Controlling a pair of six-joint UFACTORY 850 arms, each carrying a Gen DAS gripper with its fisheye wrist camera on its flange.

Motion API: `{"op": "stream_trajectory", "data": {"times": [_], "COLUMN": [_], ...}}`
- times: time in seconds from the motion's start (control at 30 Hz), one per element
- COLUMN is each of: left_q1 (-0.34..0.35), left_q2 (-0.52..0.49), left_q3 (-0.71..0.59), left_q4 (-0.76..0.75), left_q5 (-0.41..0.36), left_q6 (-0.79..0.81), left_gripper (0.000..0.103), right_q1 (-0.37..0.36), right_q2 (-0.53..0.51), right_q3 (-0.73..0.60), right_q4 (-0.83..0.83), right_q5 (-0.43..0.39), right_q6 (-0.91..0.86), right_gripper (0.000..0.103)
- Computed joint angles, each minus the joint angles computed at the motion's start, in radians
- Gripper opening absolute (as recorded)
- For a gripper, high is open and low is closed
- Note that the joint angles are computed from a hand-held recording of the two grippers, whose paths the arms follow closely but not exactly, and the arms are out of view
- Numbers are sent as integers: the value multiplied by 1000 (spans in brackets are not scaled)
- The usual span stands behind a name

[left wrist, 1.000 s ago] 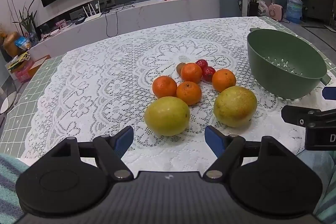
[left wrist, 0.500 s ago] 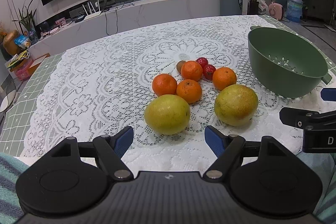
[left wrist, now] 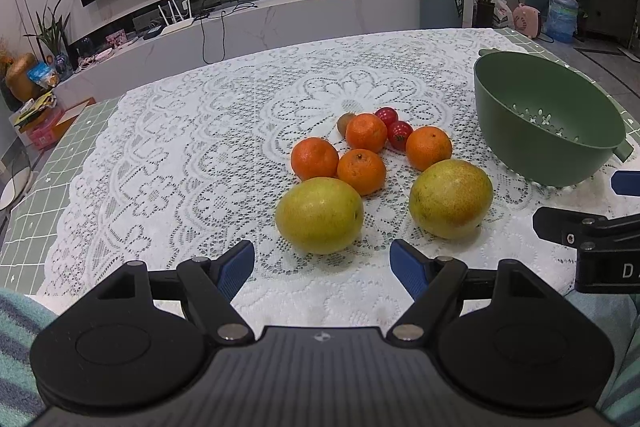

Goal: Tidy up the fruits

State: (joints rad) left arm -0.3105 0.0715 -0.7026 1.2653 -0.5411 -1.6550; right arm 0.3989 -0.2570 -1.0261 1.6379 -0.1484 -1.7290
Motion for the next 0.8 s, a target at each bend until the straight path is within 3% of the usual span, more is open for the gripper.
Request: {"op": "stream_trajectory", "data": {"times": [0.8], "left_q1": [5], "left_q2": [2], "left_q3": [-1], "left_q4": [-16], "left_q5": [5], "left_q6": [10], "left_gripper": [91], "right_q1": [2], "right_q2": [-5], "right_q3": [-1], "right_q4": [-23], "right_q5": [2], "right_q6": [24], "right_gripper": [99]}}
